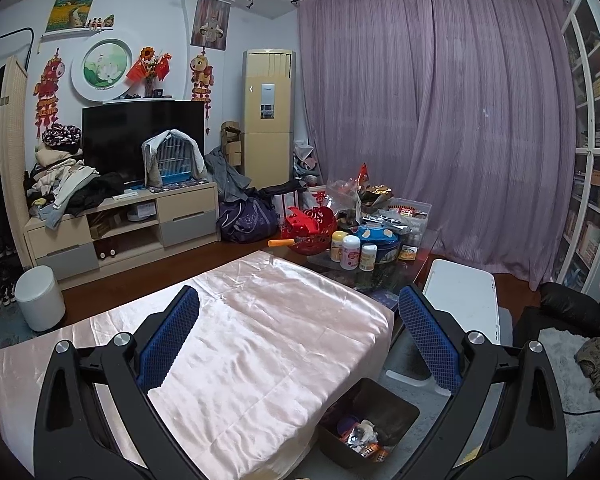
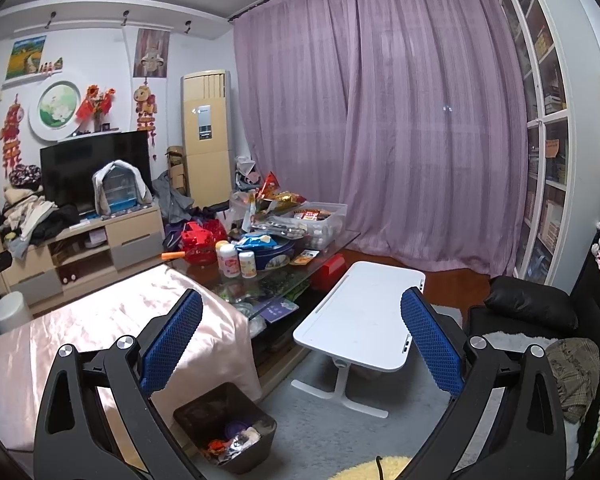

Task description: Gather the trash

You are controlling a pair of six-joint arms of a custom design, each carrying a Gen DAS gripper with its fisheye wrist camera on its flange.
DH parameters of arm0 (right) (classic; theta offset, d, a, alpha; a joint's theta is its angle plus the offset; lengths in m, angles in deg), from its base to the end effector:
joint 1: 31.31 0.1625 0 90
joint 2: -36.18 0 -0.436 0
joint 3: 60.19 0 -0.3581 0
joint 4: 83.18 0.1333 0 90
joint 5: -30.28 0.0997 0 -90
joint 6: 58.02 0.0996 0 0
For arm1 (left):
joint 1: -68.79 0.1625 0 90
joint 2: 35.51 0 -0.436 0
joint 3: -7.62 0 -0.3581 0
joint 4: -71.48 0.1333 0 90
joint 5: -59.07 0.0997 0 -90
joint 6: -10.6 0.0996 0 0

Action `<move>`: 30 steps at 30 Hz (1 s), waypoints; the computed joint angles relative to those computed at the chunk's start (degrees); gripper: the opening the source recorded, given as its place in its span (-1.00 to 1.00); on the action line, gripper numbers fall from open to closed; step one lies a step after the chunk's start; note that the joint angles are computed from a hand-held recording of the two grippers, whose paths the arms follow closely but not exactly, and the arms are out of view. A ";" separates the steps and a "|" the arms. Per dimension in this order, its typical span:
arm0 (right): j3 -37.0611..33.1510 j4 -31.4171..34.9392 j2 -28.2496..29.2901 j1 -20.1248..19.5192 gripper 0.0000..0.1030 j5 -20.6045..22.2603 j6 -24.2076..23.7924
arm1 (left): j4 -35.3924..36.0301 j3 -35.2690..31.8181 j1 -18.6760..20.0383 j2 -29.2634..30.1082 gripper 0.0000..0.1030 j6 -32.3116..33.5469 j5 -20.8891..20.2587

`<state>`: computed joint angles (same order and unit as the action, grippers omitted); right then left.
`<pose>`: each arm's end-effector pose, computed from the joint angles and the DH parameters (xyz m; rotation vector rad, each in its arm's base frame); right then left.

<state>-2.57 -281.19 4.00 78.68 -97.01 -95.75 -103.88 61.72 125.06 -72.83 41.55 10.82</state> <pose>0.3365 -0.7117 0.3295 0.4149 -1.8938 1.5159 -0.2755 -0.7722 0.3891 0.6520 2.0351 -1.4290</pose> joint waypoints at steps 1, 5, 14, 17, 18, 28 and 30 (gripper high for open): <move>0.06 0.04 -0.02 -0.03 0.94 0.05 0.08 | 0.23 -0.24 -0.02 0.04 0.84 0.02 0.01; -0.10 0.00 0.07 -0.03 0.94 0.05 0.05 | 0.13 -0.26 -0.03 0.11 0.84 0.00 0.00; -0.22 0.09 0.26 -0.20 0.93 0.12 0.11 | 0.29 -0.64 -0.46 -0.14 0.84 0.16 0.76; -0.14 0.17 0.28 -0.28 0.93 0.32 0.23 | 0.62 -1.42 -0.58 0.18 0.84 0.61 1.08; -0.19 0.31 0.30 -0.28 0.94 0.35 0.26 | 0.75 -1.66 -0.57 0.30 0.84 0.62 1.12; -2.49 3.34 1.38 -0.30 0.94 1.16 0.33 | 2.32 -3.18 -0.24 1.14 0.84 -0.04 1.71; -2.75 3.93 1.48 -0.34 0.93 1.25 0.57 | 2.03 -3.00 -0.18 1.17 0.84 0.31 1.56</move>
<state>-5.32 -277.26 5.48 78.34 -95.76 -95.18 -101.85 58.73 124.88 -71.67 41.86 12.38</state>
